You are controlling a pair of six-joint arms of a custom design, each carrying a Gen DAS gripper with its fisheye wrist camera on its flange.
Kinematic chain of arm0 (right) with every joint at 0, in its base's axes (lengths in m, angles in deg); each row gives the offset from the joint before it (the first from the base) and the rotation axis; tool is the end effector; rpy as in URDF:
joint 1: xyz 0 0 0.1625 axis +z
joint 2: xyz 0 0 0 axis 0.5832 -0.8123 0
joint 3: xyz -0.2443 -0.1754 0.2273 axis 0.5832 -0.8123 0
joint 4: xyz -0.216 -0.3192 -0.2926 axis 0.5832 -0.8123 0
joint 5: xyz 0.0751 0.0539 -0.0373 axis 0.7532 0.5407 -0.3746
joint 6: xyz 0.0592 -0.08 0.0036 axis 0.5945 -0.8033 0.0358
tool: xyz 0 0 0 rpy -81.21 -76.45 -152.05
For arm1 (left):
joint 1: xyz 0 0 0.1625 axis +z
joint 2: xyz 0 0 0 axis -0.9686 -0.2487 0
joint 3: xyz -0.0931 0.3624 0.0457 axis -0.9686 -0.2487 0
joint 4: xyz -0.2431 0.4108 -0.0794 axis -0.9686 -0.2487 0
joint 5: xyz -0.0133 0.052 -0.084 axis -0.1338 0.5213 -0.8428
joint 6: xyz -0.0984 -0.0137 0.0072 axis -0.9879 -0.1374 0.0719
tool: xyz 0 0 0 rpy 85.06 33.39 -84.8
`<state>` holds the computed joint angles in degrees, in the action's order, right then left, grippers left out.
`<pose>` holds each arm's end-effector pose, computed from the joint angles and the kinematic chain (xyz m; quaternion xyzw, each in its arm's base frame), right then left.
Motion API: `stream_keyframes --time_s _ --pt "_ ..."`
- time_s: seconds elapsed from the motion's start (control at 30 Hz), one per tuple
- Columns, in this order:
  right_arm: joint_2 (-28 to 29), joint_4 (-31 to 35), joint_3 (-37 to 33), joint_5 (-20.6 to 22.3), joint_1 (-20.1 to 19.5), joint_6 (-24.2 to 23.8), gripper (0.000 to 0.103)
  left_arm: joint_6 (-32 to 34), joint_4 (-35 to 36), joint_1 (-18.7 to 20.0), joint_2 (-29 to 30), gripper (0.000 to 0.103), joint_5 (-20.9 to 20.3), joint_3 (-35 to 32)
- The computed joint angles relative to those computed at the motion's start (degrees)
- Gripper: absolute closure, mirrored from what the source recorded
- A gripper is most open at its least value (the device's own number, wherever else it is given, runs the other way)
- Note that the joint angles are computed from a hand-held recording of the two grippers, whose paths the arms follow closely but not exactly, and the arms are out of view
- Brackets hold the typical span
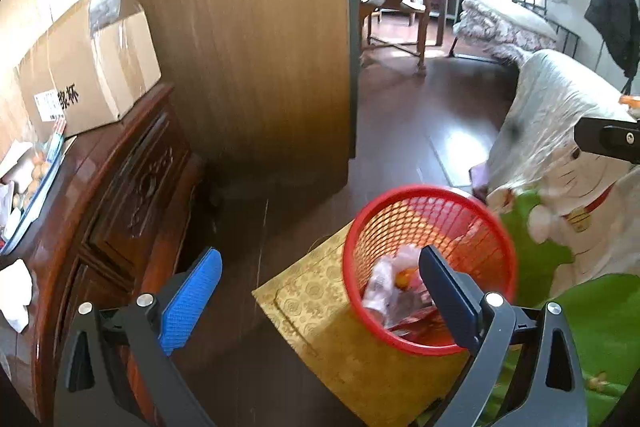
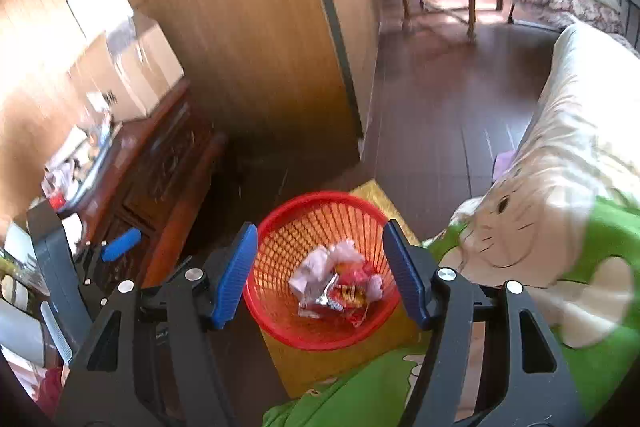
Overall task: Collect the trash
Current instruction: 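Return both tools over the bed toward the remaining trash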
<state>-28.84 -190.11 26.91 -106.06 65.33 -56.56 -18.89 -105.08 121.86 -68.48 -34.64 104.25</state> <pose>0.2263 -0.6290 0.2038 0.2168 -0.9200 0.2744 0.1768 -0.2039 -0.5343 0.1713 0.1211 0.8410 -0.3496 0.3949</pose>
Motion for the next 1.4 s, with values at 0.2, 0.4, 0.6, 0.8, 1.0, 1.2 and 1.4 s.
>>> stream_keyframes --time_s 0.2,0.4,0.6,0.8,1.0,1.2,1.4 --pt "-7.4 -8.1 4.9 0.0 0.4 -2.3 0.035 2.0 -0.8 -3.8 0.4 0.006 1.1 -1.1" --pt "-16.2 -15.2 9.8 -0.3 -1.5 -2.6 0.032 10.6 -6.2 -8.7 4.1 0.006 2.5 -4.0" --pt "-26.0 -19.0 14.4 0.9 -6.4 -0.2 0.029 28.3 -20.7 -13.9 14.3 0.006 1.8 -10.9" --pt "-33.1 -22.8 17.0 1.2 -13.0 1.6 0.026 29.1 -16.7 -15.4 24.0 0.006 -6.4 -21.8" --pt "-33.6 -24.5 15.1 -3.1 -18.2 -0.1 0.023 31.4 -13.3 -14.9 37.2 0.006 -11.6 -35.7" --pt "-31.5 -16.7 8.6 -4.3 -22.1 6.7 0.022 31.3 -6.5 -13.5 52.0 0.006 -16.8 -54.1" --pt "-25.4 -9.2 -0.1 -6.3 -24.4 11.9 0.022 28.6 2.2 -11.9 64.1 0.006 -17.6 -70.6"
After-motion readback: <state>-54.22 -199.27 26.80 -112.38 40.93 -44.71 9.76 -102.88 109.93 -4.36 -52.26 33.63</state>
